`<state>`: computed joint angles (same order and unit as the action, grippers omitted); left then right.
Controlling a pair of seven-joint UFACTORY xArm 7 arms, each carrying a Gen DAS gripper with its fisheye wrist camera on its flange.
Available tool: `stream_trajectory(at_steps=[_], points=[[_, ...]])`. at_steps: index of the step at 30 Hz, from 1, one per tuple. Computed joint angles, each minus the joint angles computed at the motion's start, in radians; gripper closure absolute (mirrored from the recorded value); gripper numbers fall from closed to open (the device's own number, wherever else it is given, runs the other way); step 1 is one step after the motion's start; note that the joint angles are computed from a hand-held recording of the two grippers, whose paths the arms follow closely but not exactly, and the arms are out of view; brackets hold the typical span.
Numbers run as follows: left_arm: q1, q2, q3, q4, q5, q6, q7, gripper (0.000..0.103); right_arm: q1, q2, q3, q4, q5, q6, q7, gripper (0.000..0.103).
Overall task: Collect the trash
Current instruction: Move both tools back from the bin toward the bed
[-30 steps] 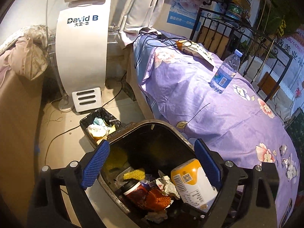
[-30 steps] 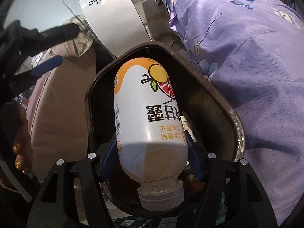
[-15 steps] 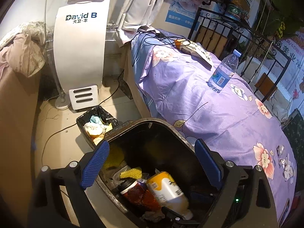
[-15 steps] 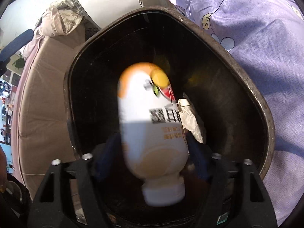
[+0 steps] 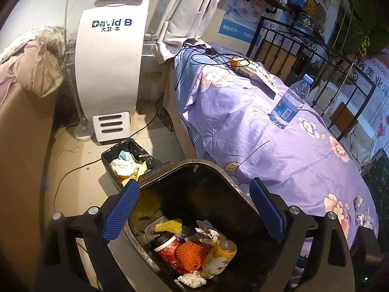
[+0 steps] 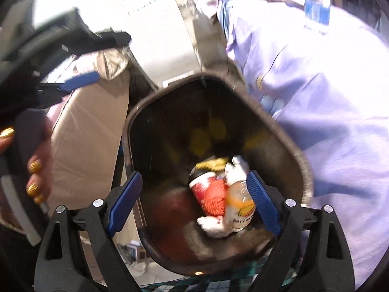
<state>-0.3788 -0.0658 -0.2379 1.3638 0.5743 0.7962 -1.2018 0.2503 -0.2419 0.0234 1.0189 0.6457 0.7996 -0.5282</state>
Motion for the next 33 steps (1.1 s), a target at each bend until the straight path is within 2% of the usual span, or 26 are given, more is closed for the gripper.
stream_trajectory(at_steps=[6,11,22,28,33], points=[[-0.030,0.056,-0.004,0.057,-0.014,-0.006,0.041,0.013,-0.005,-0.098,-0.049,-0.051,0.063,-0.052,-0.071,0.012],[-0.085,0.129,0.000,0.130,-0.029,-0.018,0.095,0.013,-0.013,-0.180,-0.104,-0.091,0.111,-0.079,-0.100,0.009],[-0.253,0.348,0.032,0.381,-0.110,-0.038,0.308,0.013,-0.099,-0.321,-0.195,-0.192,0.032,-0.173,0.004,0.007],[-0.348,0.517,0.040,0.600,-0.182,-0.009,0.475,0.013,-0.168,-0.347,-0.248,-0.210,-0.053,-0.192,0.066,0.007],[-0.427,0.687,0.048,0.858,-0.248,0.072,0.629,0.013,-0.239,-0.338,-0.295,-0.198,-0.125,-0.199,0.100,0.007]])
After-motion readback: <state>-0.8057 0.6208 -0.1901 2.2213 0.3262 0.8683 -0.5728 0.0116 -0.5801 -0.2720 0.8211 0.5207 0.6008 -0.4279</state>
